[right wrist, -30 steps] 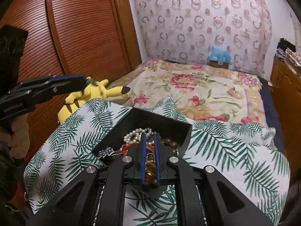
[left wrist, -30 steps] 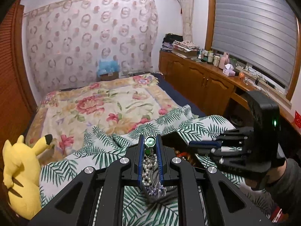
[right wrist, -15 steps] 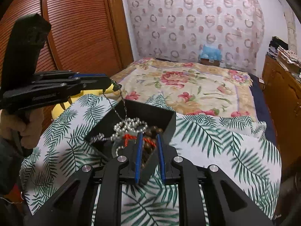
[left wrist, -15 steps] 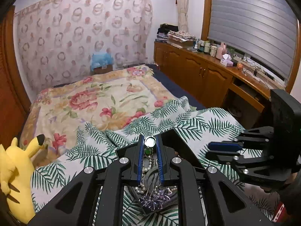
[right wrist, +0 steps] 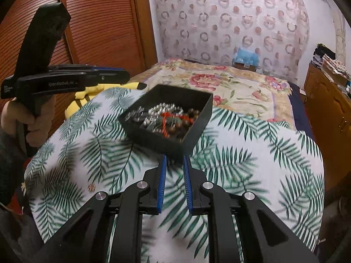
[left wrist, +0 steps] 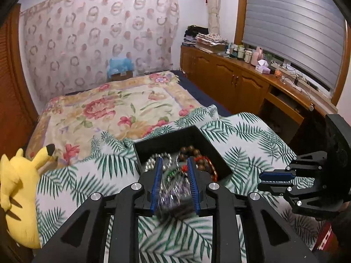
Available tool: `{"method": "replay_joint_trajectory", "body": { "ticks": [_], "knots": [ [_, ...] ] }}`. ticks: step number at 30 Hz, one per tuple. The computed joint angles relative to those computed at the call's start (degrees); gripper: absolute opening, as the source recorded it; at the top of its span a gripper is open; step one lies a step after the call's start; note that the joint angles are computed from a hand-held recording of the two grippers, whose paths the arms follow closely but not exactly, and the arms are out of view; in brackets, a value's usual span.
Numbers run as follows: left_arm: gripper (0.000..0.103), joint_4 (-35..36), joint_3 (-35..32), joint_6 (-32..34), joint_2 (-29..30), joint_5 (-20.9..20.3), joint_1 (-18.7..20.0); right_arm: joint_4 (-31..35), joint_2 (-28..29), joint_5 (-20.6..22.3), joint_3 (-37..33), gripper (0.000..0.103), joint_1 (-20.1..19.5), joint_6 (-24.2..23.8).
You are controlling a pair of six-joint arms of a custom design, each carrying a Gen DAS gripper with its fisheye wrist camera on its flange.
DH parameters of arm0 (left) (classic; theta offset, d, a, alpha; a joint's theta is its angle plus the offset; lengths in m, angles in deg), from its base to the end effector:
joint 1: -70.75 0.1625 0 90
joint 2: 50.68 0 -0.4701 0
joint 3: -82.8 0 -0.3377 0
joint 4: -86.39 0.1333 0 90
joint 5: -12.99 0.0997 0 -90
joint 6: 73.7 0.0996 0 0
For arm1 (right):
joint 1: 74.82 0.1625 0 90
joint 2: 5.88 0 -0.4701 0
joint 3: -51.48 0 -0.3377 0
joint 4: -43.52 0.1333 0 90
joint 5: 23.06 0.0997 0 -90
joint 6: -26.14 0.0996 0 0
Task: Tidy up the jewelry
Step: 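Move right tool to the gold ring while left tool reaches the small gold charm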
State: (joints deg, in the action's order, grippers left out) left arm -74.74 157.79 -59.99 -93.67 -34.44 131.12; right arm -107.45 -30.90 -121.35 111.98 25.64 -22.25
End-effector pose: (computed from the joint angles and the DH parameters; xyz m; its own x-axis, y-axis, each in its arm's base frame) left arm -0.1983 -0.7545 0.3101 -0.7361 0.1530 -0.6594 0.5743 0.6567 -0.4887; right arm 0.2683 -0.7979 0.1193 -0.5312 -0.7425 0.4082 -0.8448 0.5008 -0.1885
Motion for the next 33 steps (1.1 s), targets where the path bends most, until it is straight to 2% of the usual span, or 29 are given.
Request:
{"method": "replay_joint_trajectory", "body": {
  "ticks": [8,12,19,24,26,33],
  "knots": [
    [0.028,-1.7,8.4,-3.3,-3.0,0.9,-0.7,-3.0,-2.6,-2.6,8.2,0.018,0.0,-1.4],
    [0.028,-1.5,12.2,-5.4,-4.2,1.4,-0.6,-5.0,-3.4,-3.8,11.8,0.035,0.0,-3.3],
    [0.028,0.9,17.2,-11.2,-5.8,0.9,0.3,-5.1,-3.7,-5.2,14.6,0.035,-0.1,-3.4],
    [0.029,1.4,19.8,-13.0,-6.6,1.0,0.5,-6.0,-3.4,-6.7,15.8,0.035,0.2,-4.5],
    [0.032,1.5,20.5,-13.4,-6.8,1.2,0.4,-7.0,-3.1,-7.4,16.1,0.035,0.3,-5.2],
    [0.033,1.0,22.6,-14.0,-7.3,1.0,-0.1,-10.6,-2.1,-9.8,17.0,0.035,0.8,-7.6]
  ]
}}
